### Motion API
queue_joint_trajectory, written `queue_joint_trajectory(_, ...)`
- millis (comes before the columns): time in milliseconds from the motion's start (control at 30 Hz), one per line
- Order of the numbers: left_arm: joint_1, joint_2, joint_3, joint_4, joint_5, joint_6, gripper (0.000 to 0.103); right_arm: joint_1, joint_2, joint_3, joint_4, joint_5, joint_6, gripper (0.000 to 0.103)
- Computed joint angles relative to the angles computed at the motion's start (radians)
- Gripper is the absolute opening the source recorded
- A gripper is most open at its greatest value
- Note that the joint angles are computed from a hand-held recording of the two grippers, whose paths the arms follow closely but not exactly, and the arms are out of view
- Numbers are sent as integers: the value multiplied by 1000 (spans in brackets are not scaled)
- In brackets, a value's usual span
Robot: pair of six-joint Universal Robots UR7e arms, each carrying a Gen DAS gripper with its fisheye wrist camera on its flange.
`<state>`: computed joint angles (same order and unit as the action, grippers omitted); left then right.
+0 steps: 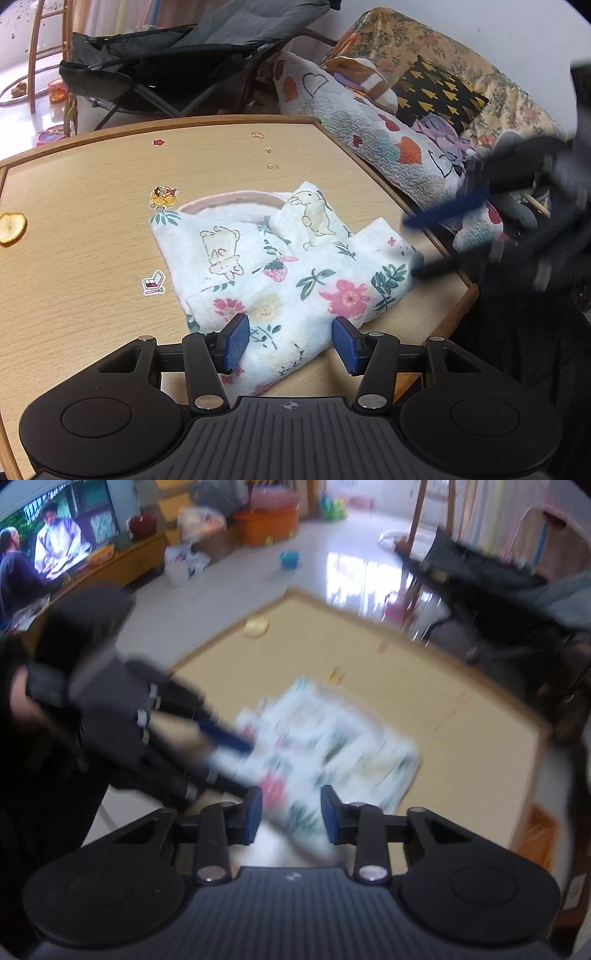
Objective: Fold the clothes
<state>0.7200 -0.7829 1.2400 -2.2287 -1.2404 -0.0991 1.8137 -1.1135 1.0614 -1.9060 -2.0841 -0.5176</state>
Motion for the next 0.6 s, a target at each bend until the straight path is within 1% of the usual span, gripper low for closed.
queue_joint_trajectory(100, 2, 2, -6, 7, -5, -13, 53, -15, -7, 50, -73, -33, 45, 31)
queue_joint_trajectory(133, 3, 4, -10, 10, -7, -19, 53, -21, -8, 57, -97, -34, 64, 31)
queue_joint_trajectory(200, 5, 9, -18, 16, -10, -31, 53, -34, -6, 52, -112, -19, 126, 31)
queue_joint_trajectory(267, 7, 12, -24, 19, -13, -43, 53, -43, -2, 53, -124, -16, 164, 31)
queue_joint_trajectory(400, 8, 10, -15, 7, -15, -42, 53, -54, -24, 113, -161, -15, 175, 32)
queue_joint_trajectory(600, 0, 11, -23, 8, -5, -39, 53, -49, -22, 103, -139, -28, 173, 32)
